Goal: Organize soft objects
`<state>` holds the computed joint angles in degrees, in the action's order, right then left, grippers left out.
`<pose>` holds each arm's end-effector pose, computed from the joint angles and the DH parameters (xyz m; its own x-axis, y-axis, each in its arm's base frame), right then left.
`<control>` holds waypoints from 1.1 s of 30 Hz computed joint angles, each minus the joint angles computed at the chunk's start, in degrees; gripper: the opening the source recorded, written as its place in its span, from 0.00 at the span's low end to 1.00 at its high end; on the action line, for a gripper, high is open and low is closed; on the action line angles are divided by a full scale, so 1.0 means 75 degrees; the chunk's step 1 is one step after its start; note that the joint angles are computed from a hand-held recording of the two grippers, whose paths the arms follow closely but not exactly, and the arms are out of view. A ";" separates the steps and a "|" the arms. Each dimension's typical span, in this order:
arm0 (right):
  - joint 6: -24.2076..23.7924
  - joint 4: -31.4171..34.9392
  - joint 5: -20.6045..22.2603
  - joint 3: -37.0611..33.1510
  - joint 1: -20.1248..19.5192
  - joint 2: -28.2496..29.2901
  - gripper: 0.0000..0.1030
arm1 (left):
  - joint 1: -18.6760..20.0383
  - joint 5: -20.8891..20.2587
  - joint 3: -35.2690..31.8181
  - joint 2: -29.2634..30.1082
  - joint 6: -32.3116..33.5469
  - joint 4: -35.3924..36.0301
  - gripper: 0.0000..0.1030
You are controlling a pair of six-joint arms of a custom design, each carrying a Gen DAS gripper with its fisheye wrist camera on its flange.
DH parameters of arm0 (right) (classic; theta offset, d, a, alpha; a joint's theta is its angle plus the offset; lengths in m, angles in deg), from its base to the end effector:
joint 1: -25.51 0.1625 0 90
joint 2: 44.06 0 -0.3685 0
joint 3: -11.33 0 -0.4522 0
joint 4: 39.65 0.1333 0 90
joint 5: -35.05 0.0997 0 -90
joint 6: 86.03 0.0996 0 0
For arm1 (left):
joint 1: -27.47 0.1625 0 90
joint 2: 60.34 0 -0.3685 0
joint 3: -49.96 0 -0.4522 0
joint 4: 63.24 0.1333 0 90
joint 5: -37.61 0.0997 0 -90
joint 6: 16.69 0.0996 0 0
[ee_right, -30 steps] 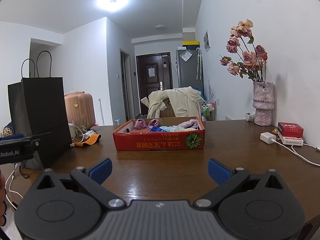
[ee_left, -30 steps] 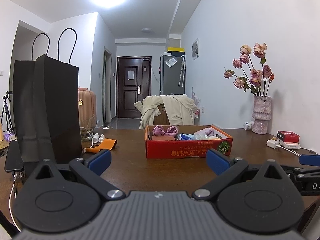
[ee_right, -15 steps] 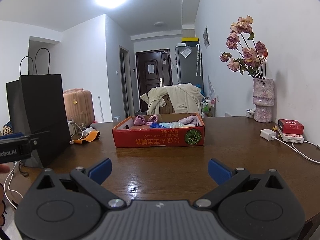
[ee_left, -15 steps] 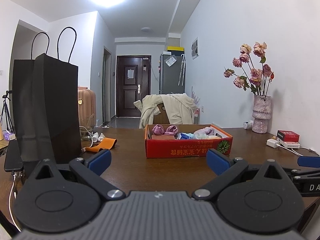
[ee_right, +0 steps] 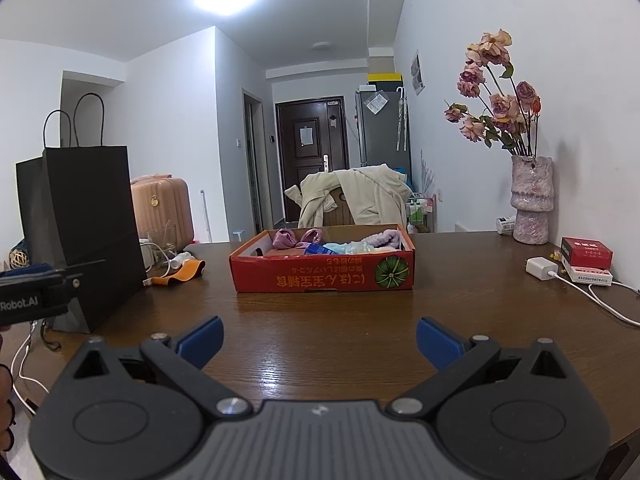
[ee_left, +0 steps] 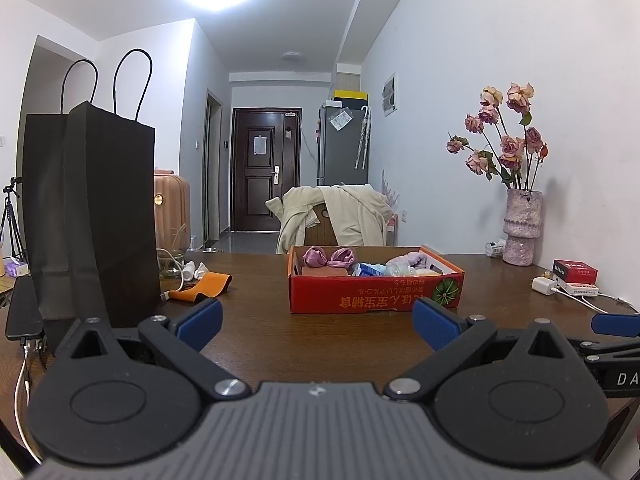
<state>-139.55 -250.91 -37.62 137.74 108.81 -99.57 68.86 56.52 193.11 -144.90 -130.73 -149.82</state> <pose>0.1043 -0.5091 0.0550 -0.6394 -0.5787 0.5062 -0.7396 0.2831 -0.6106 -0.1091 -0.3994 0.0705 -0.6642 -0.4093 -0.6256 0.6246 0.1560 -0.7652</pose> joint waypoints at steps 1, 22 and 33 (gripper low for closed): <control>0.0002 0.0012 0.0002 -0.0012 0.0000 -0.0001 1.00 | 0.0013 0.0011 -0.0040 0.0000 -0.0072 0.0125 1.00; 0.0025 -0.0030 0.0034 -0.0011 -0.0017 0.0016 1.00 | -0.0015 -0.0075 -0.0048 -0.0024 -0.0002 0.0102 1.00; 0.0005 -0.0179 0.0116 0.0007 -0.0066 0.0042 1.00 | -0.0028 0.0019 0.0024 0.0054 0.0217 -0.0217 1.00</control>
<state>-139.51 -252.25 -36.75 137.79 108.31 -99.26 68.65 56.67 193.30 -144.49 -129.10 -151.44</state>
